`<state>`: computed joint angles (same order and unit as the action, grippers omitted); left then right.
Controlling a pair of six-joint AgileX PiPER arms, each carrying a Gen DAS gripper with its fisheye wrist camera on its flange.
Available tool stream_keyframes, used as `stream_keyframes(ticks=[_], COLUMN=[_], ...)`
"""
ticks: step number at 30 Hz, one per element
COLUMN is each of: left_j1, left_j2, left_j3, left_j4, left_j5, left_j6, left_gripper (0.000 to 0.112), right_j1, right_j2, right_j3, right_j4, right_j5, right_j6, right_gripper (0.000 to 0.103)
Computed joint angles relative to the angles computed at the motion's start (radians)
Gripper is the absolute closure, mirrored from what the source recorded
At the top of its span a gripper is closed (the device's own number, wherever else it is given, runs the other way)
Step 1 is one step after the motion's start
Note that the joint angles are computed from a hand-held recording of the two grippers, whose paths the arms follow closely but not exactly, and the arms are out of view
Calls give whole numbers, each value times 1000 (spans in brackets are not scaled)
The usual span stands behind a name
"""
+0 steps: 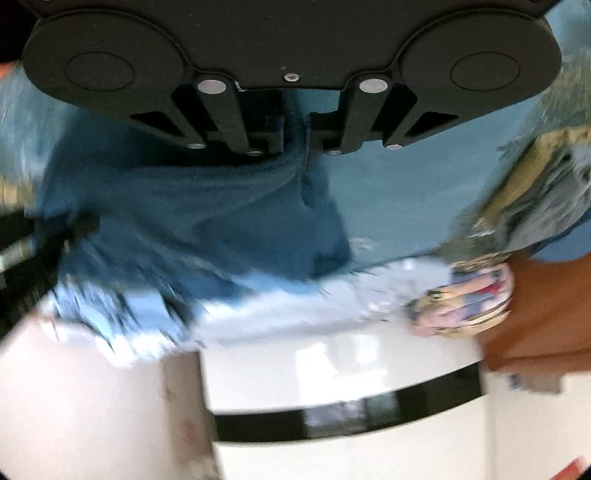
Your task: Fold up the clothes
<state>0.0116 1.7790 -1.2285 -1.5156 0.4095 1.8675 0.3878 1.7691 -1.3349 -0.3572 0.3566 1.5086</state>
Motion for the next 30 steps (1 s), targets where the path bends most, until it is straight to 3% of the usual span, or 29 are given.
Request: stream_keyframes(ticks=[2, 6, 15, 22, 25, 28, 30], left_j1=[38, 121, 166, 173, 199, 236, 265], left_j2=[-27, -32, 22, 43, 44, 28, 19], left_j3=[0, -38, -26, -37, -60, -65, -67], left_j4=[-21, 129, 420, 476, 471, 474, 474], left_j5=[29, 94, 145, 168, 227, 271, 305], left_j6=[-60, -283, -530, -560, -557, -552, -537], left_gripper=[104, 104, 104, 102, 97, 86, 81], right_j1=[15, 54, 67, 68, 71, 81, 85], right_j2=[-10, -21, 94, 115, 118, 100, 85], right_j3=[-6, -35, -129, -155, -171, -163, -161], right_j4=[-12, -18, 251, 275, 265, 211, 154], right_j5=[-19, -32, 136, 199, 217, 206, 211], right_j6=[-10, -62, -315, -339, -344, -303, -268], right_gripper=[92, 92, 92, 92, 92, 85, 73])
